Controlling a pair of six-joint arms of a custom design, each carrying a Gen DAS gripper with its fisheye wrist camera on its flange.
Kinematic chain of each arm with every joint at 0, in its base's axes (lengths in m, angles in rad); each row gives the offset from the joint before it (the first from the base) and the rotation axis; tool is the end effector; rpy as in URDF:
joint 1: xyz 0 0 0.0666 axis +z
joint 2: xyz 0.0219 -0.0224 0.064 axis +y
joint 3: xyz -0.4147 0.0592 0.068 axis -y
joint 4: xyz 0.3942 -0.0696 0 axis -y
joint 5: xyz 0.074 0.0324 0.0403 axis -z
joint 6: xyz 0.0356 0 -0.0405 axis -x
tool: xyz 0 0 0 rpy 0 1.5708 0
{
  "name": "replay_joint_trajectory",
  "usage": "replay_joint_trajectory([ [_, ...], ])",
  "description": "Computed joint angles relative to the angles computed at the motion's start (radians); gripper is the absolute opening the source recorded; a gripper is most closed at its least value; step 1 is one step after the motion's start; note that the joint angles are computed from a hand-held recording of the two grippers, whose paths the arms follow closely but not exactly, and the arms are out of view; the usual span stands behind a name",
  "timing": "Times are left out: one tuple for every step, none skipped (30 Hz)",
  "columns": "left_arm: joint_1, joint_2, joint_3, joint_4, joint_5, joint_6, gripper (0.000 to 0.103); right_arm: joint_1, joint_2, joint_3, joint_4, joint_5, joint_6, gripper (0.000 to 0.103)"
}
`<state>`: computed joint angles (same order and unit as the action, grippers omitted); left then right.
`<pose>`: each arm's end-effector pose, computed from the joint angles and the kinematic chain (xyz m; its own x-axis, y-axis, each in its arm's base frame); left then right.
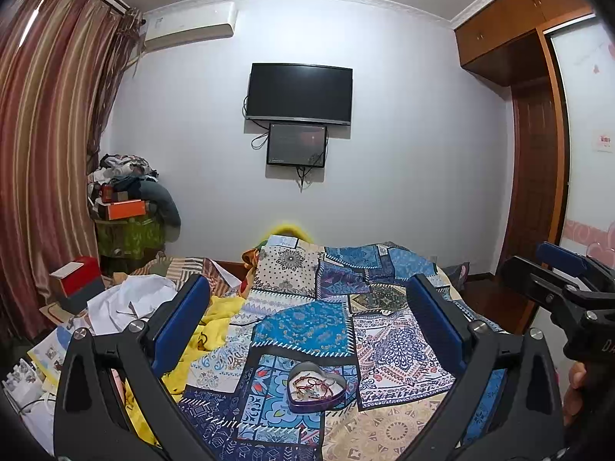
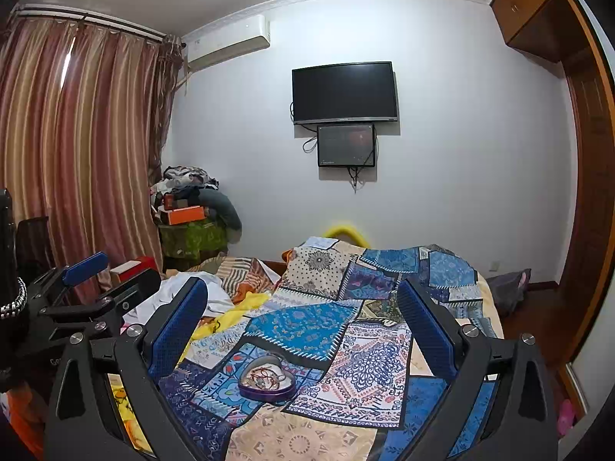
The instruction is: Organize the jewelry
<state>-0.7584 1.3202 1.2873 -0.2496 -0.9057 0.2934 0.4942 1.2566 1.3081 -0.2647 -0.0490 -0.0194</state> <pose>0.3609 -0.3039 0.5093 -0.1578 -0.0963 -0.9828 -0.1773 0.9818 -0.0678 0.4035 0.2190 0.5429 -0.1962 -0.0837 -0.9770 -0.5122 0.8584 0.0293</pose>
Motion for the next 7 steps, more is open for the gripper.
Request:
replay_joint_trajectory([
  [0.001, 0.0, 0.0, 0.0, 0.002, 0.0, 0.103, -0.001, 0.002, 0.002, -0.002, -0.001, -0.001, 0.098],
  [0.002, 0.001, -0.001, 0.001, 0.002, -0.001, 0.103, 0.0, 0.003, 0.004, -0.004, 0.0, -0.001, 0.098],
  [0.002, 0.001, -0.001, 0.0, 0.002, -0.001, 0.103, 0.0, 0.004, 0.004, -0.005, -0.001, -0.002, 0.098],
  [0.003, 0.0, -0.002, -0.001, 0.005, 0.001, 0.103, 0.0, 0.006, 0.005, -0.006, -0.001, -0.002, 0.098],
  [0.004, 0.0, -0.003, -0.002, 0.007, 0.002, 0.103, 0.0, 0.006, 0.004, -0.005, 0.0, -0.002, 0.098],
  [0.006, 0.0, -0.003, -0.004, 0.012, 0.004, 0.103, 0.0, 0.007, 0.005, -0.006, 0.0, -0.002, 0.098],
  [0.008, 0.0, -0.003, -0.006, 0.015, 0.004, 0.103, 0.001, 0.008, 0.006, -0.008, 0.0, -0.002, 0.098],
])
